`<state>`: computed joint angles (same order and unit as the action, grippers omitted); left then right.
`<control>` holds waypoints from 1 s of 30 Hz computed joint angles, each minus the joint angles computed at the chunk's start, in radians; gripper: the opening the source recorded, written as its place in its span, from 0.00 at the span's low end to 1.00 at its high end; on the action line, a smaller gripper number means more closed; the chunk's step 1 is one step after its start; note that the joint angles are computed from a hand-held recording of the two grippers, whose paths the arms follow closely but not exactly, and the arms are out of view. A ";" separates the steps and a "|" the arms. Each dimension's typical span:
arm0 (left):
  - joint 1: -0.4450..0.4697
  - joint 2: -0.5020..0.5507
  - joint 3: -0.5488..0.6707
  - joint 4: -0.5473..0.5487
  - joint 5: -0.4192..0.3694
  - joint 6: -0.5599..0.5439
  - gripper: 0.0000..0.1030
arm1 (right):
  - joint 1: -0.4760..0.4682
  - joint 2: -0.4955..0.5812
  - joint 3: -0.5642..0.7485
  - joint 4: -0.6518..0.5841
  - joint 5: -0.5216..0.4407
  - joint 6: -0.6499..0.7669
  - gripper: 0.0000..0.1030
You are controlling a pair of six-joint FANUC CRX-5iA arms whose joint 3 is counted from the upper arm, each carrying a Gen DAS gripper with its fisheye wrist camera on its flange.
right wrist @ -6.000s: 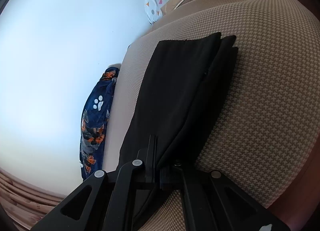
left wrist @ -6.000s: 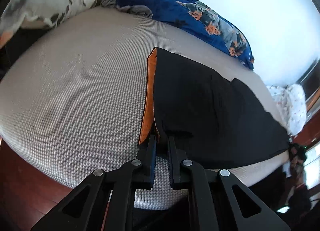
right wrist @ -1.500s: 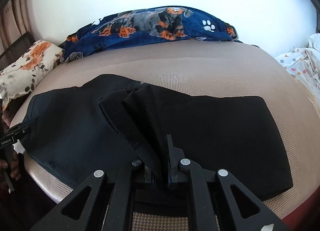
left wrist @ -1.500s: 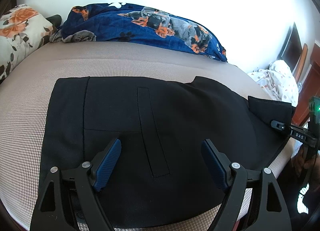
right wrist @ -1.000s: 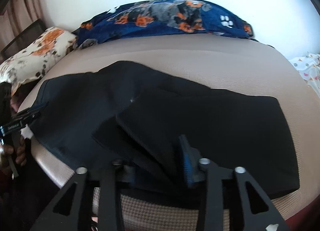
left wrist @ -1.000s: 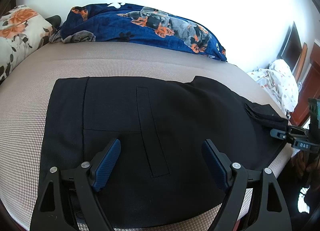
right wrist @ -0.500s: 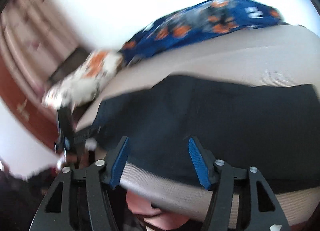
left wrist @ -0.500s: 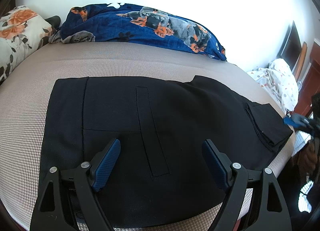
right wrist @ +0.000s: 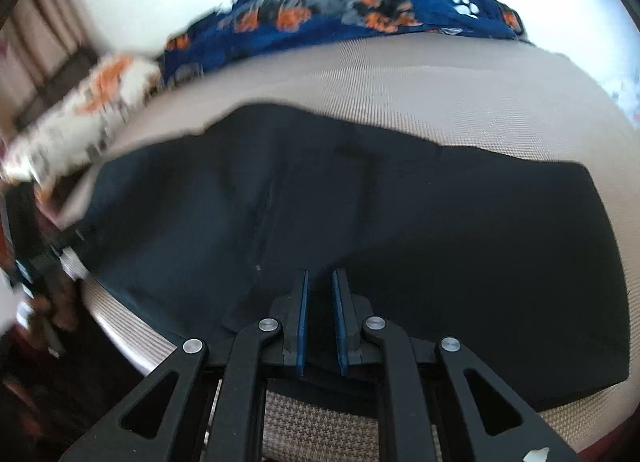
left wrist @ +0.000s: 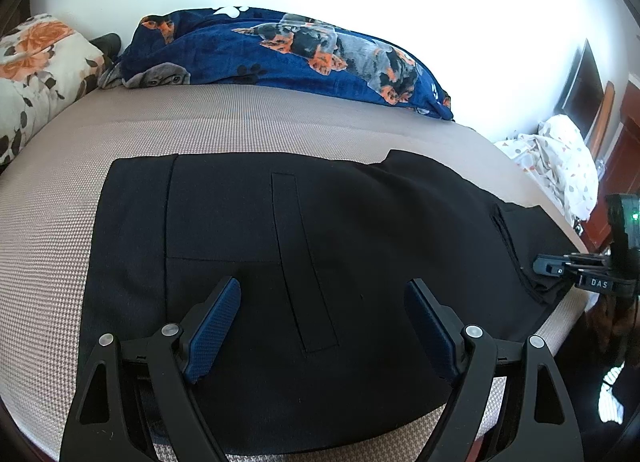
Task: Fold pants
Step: 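Lay the leg end flat onto the trousers with the right gripper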
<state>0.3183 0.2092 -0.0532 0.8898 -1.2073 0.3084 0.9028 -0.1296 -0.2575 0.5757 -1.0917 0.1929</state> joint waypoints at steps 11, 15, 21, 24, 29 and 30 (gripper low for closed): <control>-0.001 -0.041 -0.040 -0.006 0.067 -0.001 0.82 | 0.039 0.000 -0.038 0.174 -0.002 -0.124 0.12; -0.002 -0.058 -0.058 -0.012 0.103 -0.017 0.82 | 0.030 0.054 0.006 0.117 -0.042 -0.081 0.12; -0.004 -0.071 -0.076 -0.010 0.136 -0.030 0.82 | 0.032 0.062 0.003 0.120 -0.042 -0.093 0.13; -0.006 -0.081 -0.089 -0.010 0.152 -0.038 0.82 | 0.026 0.045 -0.013 0.112 -0.009 -0.105 0.18; -0.016 -0.114 -0.126 -0.018 0.218 -0.063 0.82 | 0.024 0.044 -0.011 0.094 0.031 -0.069 0.42; -0.021 -0.123 -0.137 -0.020 0.242 -0.070 0.82 | 0.028 0.053 -0.001 0.092 0.022 -0.052 0.48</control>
